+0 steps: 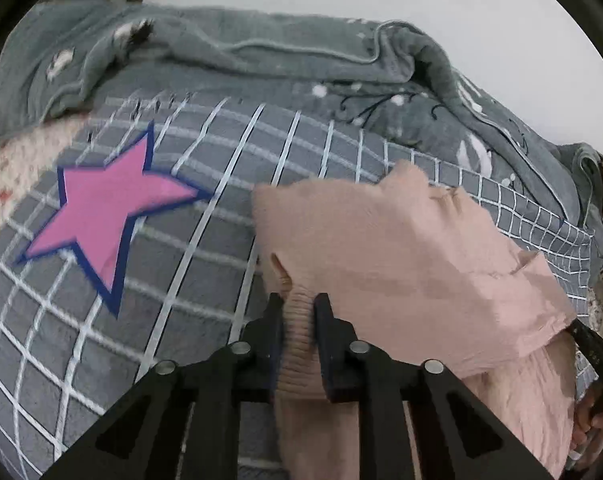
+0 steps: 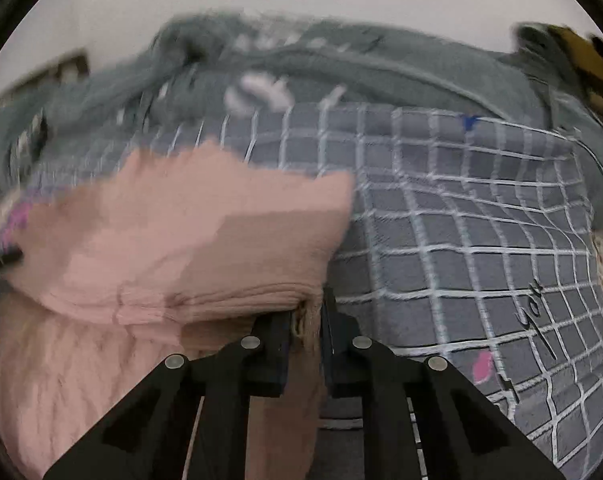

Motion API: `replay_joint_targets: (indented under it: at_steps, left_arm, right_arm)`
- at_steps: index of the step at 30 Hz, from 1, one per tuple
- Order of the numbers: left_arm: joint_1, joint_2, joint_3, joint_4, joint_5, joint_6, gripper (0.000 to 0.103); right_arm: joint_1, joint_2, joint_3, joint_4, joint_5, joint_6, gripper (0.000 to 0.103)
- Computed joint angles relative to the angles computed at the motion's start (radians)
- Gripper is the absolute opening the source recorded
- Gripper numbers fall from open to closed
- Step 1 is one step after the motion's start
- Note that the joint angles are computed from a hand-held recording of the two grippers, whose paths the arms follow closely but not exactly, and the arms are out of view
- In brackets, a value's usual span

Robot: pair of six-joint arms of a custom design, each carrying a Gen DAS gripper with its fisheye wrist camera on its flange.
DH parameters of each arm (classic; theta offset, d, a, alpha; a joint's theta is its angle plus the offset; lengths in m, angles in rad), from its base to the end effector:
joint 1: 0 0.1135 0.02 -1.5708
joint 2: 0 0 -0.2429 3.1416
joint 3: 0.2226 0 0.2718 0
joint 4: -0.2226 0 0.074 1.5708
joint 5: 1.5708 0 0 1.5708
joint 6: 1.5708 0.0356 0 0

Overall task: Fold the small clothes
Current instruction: 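Lay the held sleeve across the sweater body and open the right gripper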

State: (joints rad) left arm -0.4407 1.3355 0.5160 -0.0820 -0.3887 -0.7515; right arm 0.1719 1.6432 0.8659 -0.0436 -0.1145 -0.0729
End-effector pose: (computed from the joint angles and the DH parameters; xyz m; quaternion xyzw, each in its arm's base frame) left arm 0.2360 -0.0964 0.1131 -0.2061 0.9058 -0.0300 0.3691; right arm 0.3374 0.0627 0.1326 -0.1342 0.9195 0.0713 0.3625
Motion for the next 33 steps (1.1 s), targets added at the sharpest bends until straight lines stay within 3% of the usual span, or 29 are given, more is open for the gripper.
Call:
replay_joint_targets:
  at_steps: [6, 10, 13, 14, 15, 16, 20, 26, 33]
  left_arm:
    - [-0.023, 0.047, 0.069, 0.006, -0.067, 0.060, 0.013]
    - [-0.003, 0.107, 0.061, 0.042, -0.084, 0.061, 0.014]
    - [-0.010, 0.153, 0.044, 0.091, -0.095, 0.052, 0.023]
    - [-0.025, 0.163, 0.042, 0.100, -0.127, 0.048, 0.035]
    - [-0.035, 0.173, 0.048, 0.093, -0.144, 0.039, 0.061]
    - [-0.033, 0.196, 0.061, 0.083, -0.140, 0.033, 0.068]
    - [-0.009, 0.184, 0.034, 0.125, -0.093, 0.033, 0.068]
    - [0.017, 0.166, -0.008, 0.191, -0.039, 0.039, 0.069]
    - [0.015, 0.168, -0.010, 0.199, -0.036, 0.036, 0.069]
  right_arm:
    - [-0.030, 0.023, 0.009, -0.011, -0.021, 0.033, 0.014]
    - [-0.017, -0.013, -0.045, 0.051, 0.039, 0.037, 0.041]
    - [-0.012, 0.011, -0.043, 0.058, 0.046, 0.042, 0.041]
    - [-0.009, 0.018, -0.037, 0.052, 0.050, 0.042, 0.042]
    - [-0.008, 0.023, -0.034, 0.050, 0.052, 0.042, 0.043]
    - [-0.006, 0.026, -0.033, 0.051, 0.055, 0.042, 0.044]
    - [0.015, 0.006, -0.063, 0.088, 0.104, 0.039, 0.046]
    - [-0.018, 0.013, -0.048, 0.062, 0.046, 0.071, 0.049]
    - [0.000, -0.001, -0.063, 0.078, 0.075, 0.079, 0.049]
